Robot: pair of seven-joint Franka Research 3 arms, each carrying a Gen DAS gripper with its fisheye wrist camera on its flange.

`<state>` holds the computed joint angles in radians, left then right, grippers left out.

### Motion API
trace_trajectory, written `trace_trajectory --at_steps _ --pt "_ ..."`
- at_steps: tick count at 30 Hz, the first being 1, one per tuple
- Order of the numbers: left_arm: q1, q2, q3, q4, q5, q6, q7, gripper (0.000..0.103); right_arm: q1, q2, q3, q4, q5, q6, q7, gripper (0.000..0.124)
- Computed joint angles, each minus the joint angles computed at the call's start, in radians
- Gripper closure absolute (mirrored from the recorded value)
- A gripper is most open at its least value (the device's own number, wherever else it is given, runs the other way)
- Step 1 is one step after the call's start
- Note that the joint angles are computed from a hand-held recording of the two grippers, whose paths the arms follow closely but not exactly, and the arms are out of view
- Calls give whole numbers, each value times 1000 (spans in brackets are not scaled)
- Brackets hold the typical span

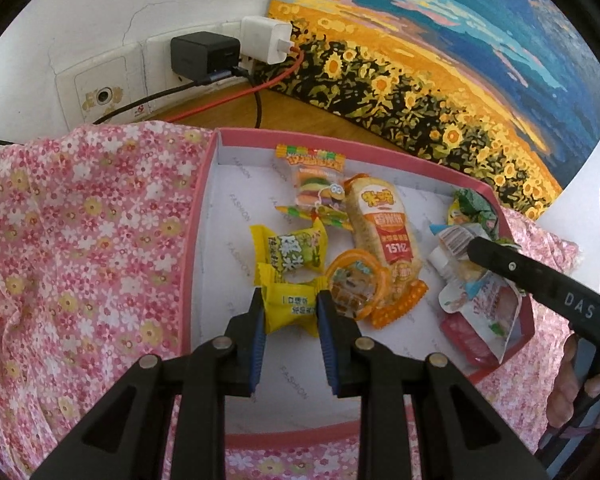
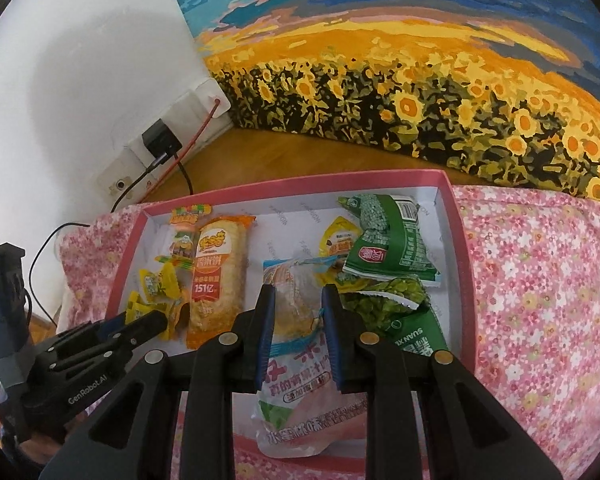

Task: Organize snacks
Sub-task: 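Open the left tool over the tray while the right tool releases the clear bag there, then withdraw both tools from the tray toward the purple tin and gummy pack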

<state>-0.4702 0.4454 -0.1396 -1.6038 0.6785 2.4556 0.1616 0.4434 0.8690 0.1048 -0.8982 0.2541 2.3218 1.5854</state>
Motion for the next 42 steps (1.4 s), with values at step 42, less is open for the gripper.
trace_trajectory --at_steps 42 --pt "-71 -111 -71 -47 33 -115 -91 60 -47 -500 33 -715 120 209 -76 78"
